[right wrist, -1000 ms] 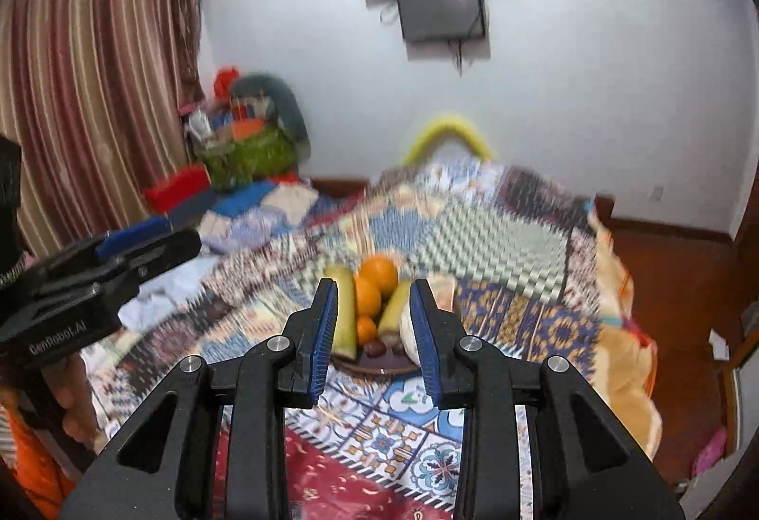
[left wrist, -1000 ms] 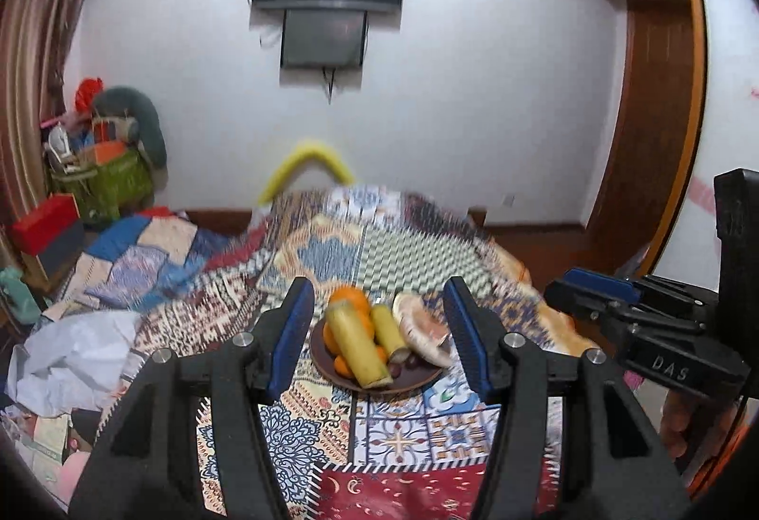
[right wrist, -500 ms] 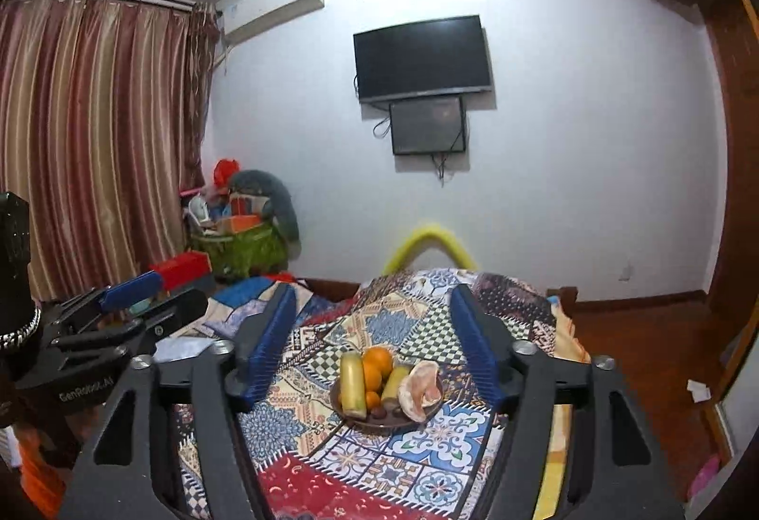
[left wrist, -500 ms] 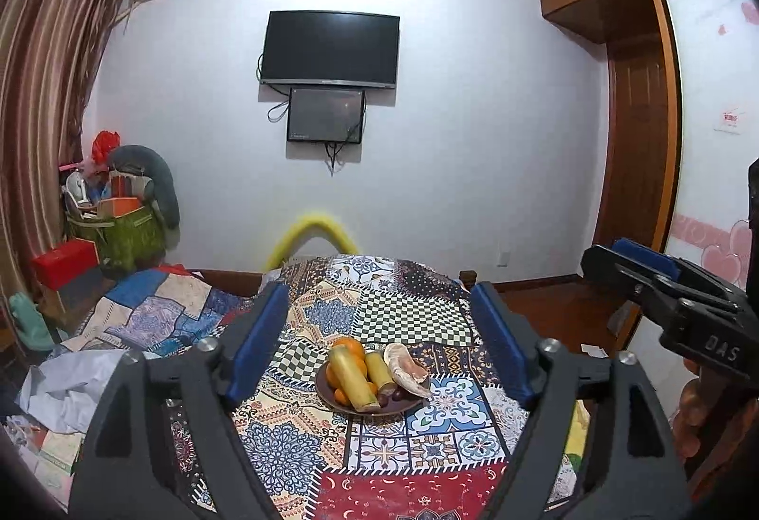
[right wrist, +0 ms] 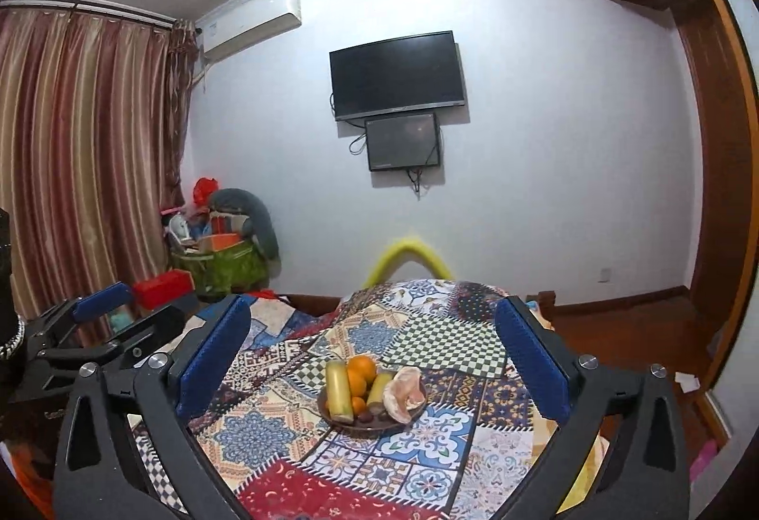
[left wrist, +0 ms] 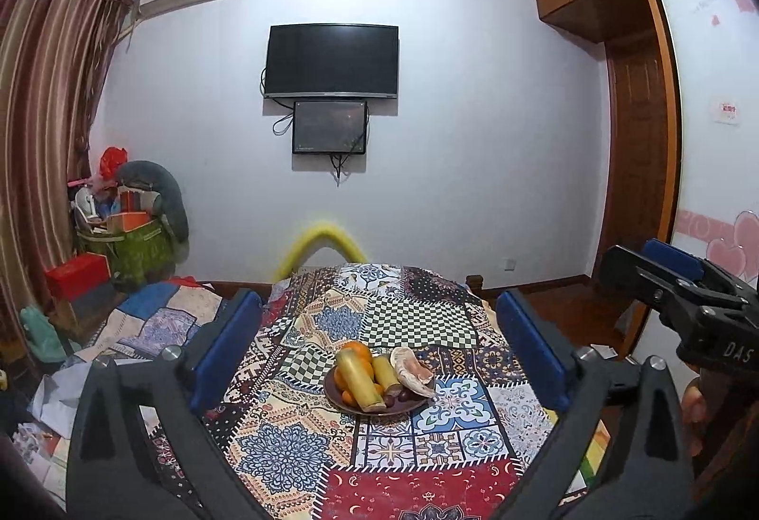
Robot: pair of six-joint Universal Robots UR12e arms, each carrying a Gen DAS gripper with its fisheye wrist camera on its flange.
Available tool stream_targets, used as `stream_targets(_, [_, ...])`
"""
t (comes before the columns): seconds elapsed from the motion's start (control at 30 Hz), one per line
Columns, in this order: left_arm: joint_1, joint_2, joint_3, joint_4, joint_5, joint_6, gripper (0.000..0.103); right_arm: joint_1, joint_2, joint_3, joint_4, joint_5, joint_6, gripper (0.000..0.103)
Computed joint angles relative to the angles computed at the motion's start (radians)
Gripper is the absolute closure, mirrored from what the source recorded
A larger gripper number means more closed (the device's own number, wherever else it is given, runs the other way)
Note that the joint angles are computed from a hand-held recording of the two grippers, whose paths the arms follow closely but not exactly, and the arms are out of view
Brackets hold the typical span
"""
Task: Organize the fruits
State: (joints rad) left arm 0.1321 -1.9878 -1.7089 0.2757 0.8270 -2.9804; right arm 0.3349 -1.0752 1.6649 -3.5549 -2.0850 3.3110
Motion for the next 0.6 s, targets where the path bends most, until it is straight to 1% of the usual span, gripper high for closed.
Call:
stream_targets(0.27, [-0.001, -0.001, -0.003, 0.018, -0.002, -0.008, 0.002, 0.010, -0.003, 0.007, -0.007, -0.022, -0.017, 0.000])
stream_targets(0.6, [-0.002, -0.001, -0.005, 0.021, -0.002, -0.015, 0.001, 0.015, -0.003, 0.005, -0.004, -0.027, -0.028, 0.000])
